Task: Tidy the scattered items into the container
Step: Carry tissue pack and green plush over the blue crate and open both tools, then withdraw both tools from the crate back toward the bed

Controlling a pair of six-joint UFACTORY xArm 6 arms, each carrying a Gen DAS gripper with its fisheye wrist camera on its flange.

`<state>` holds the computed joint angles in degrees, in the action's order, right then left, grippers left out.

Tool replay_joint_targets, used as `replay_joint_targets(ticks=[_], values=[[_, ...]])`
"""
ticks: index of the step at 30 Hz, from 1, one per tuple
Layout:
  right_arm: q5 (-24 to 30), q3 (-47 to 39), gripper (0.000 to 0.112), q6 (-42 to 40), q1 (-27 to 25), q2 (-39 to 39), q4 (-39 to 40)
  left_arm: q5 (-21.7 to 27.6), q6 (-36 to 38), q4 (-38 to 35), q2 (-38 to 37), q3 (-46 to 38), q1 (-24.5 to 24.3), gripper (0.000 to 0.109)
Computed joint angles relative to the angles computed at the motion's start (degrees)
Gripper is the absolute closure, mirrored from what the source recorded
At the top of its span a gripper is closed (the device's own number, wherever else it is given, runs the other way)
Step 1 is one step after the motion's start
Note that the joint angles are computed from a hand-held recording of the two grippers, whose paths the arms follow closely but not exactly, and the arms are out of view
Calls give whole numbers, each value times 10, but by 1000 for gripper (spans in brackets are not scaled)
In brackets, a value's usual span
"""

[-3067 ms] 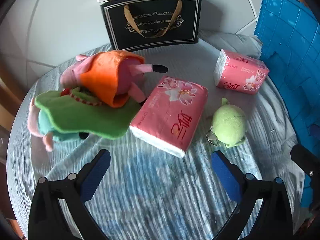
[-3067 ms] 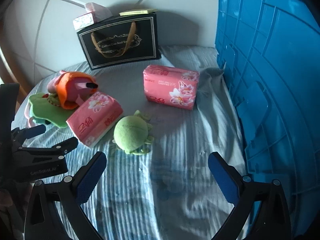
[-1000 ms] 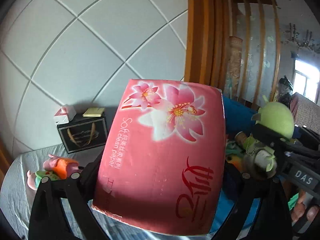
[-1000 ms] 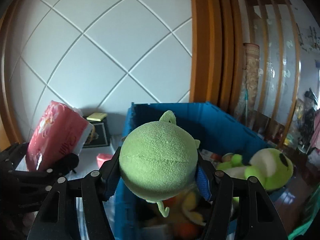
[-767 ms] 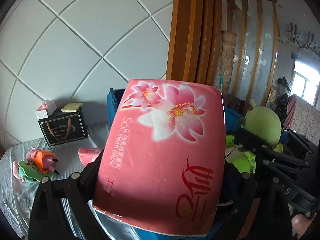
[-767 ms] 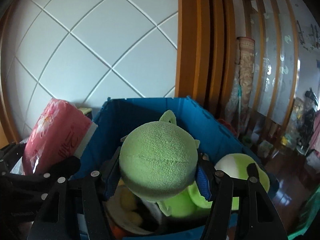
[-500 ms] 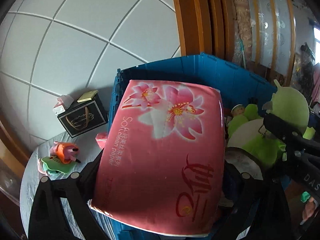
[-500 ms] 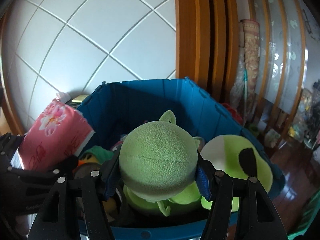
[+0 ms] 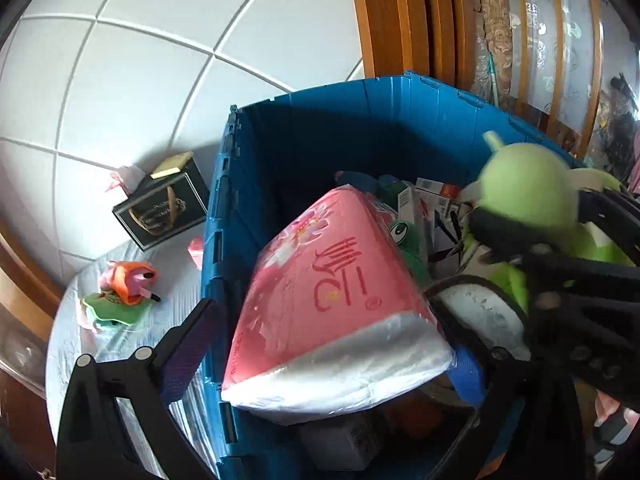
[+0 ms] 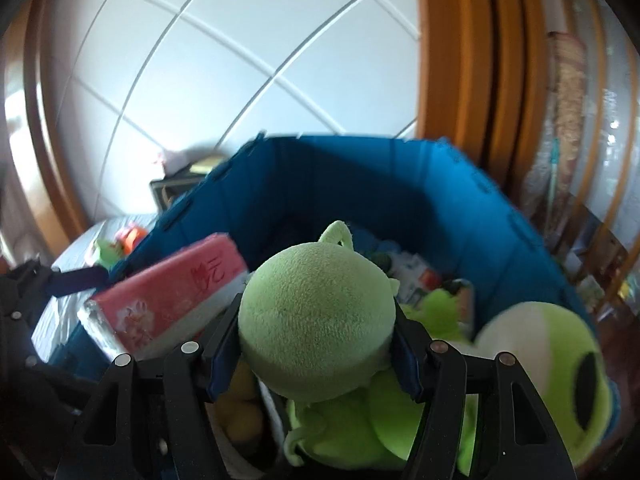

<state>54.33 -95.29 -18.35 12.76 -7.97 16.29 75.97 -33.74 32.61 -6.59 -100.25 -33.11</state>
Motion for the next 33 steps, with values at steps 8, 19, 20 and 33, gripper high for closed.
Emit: replay_joint_targets(ticks=[8,19,20,33], values=[[11,-12,32,13,3,13,-17,-2,-1,-1,10,-11,4,6],[7,28,31,25,-19,-45,-17,-25,-18,-6,-10,9,3,6],[8,31,30,25,-22,-52,-17,-27,-20,-4,-13,12,0,6],[4,73,10,49,-40,-119,-45,-34,-57,22,-67,51,-34,6]])
